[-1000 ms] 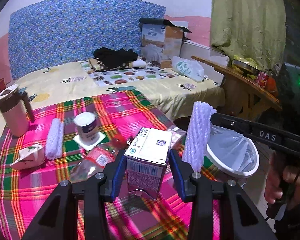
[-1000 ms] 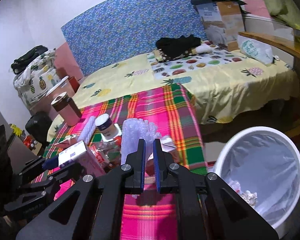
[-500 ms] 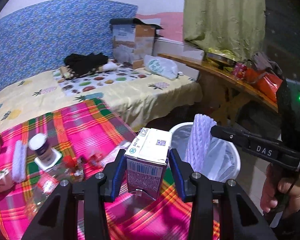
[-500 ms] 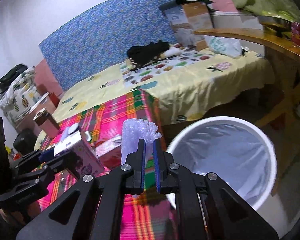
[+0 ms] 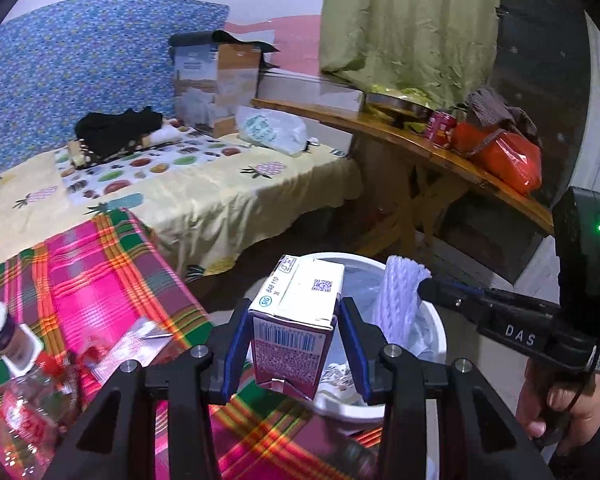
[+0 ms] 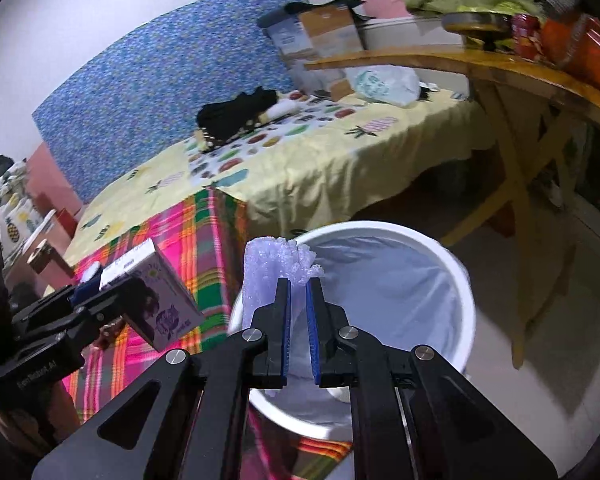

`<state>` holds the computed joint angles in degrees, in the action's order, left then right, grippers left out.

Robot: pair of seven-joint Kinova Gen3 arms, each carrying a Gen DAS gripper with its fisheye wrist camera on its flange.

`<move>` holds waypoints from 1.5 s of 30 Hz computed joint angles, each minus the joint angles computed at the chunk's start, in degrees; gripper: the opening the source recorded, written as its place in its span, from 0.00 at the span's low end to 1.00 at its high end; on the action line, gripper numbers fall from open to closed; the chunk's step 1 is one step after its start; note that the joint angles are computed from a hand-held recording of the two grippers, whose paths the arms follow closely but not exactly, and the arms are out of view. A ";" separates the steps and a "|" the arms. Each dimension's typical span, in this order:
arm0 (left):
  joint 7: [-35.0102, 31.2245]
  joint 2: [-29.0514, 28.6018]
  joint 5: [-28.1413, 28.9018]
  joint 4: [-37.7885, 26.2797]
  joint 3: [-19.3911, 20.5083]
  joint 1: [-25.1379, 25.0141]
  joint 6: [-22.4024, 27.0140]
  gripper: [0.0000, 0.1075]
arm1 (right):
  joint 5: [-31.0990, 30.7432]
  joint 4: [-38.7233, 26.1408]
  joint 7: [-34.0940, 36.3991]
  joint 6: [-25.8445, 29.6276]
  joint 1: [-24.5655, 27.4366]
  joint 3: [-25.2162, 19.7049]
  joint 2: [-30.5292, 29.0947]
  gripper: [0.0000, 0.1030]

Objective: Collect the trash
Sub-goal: 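Carry carton and foam net over the bin and release both, then move both open tools back toward the items on the cloth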

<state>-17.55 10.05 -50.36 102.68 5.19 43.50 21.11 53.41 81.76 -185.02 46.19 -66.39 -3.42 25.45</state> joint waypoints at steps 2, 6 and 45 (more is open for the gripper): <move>-2.15 1.38 1.77 -1.03 0.71 -0.92 -1.09 0.41 | -0.57 0.63 -0.27 0.64 0.23 0.01 -0.27 0.07; -7.92 4.02 6.95 -2.77 0.82 -1.81 -3.25 0.41 | -1.97 1.72 -0.46 1.14 1.16 -0.47 -0.67 0.07; 6.64 -2.10 -1.65 6.06 -17.90 16.30 -0.13 0.55 | -4.65 -3.19 6.42 0.90 -0.51 -1.15 1.53 0.41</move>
